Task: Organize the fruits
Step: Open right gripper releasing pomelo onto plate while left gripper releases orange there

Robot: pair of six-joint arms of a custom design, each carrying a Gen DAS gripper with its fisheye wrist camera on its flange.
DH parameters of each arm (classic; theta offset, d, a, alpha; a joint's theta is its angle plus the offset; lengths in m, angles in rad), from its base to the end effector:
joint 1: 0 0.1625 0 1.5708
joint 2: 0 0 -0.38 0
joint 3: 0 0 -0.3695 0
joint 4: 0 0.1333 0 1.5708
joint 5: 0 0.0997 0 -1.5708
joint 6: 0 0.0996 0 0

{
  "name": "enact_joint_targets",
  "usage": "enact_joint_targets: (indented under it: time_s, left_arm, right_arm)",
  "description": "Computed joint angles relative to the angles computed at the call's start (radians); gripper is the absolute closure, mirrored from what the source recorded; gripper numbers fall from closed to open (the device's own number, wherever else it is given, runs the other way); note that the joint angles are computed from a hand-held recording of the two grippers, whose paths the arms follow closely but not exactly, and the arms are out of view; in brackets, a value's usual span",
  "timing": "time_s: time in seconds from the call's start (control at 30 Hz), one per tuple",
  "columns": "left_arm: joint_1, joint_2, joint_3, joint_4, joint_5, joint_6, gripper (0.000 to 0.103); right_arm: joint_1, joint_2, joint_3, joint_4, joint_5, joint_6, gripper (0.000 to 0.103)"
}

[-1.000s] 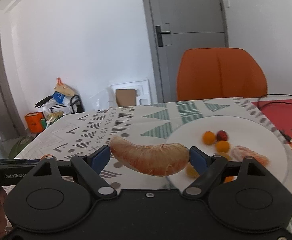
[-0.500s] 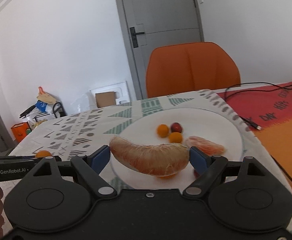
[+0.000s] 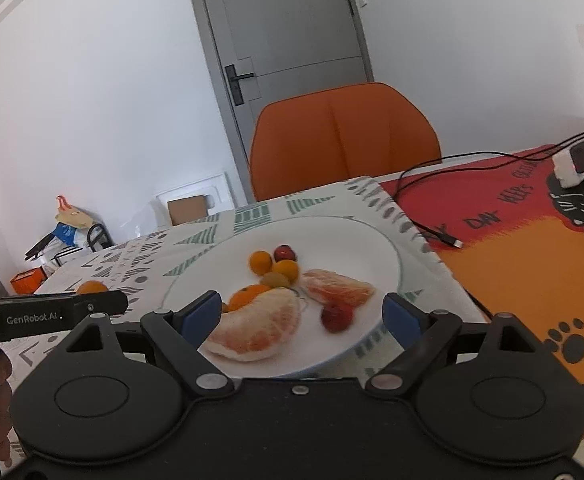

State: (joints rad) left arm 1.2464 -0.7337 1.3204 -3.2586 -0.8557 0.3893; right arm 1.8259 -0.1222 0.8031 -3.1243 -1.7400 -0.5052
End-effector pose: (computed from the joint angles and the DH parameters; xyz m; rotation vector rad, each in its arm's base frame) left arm -0.0355 -0.7288 0.2673 0.2829 2.1405 -1.2657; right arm 0.3155 -0.7482 -0.0105 0.8780 -2.4772 1.1871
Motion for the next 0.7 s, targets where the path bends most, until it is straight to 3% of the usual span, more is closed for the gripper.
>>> enact_joint_targets:
  time_s: [0.57, 0.7]
  left_arm:
    - [-0.01, 0.111, -0.199, 0.089, -0.053, 0.085, 0.067]
    - [-0.019, 0.119, -0.199, 0.05, -0.056, 0.106, 0.061]
  right_arm:
    - [-0.017, -0.017, 0.008, -0.015, 0.019, 0.019, 0.015]
    - [-0.017, -0.027, 0.024, -0.026, 0.02, 0.015, 0.015]
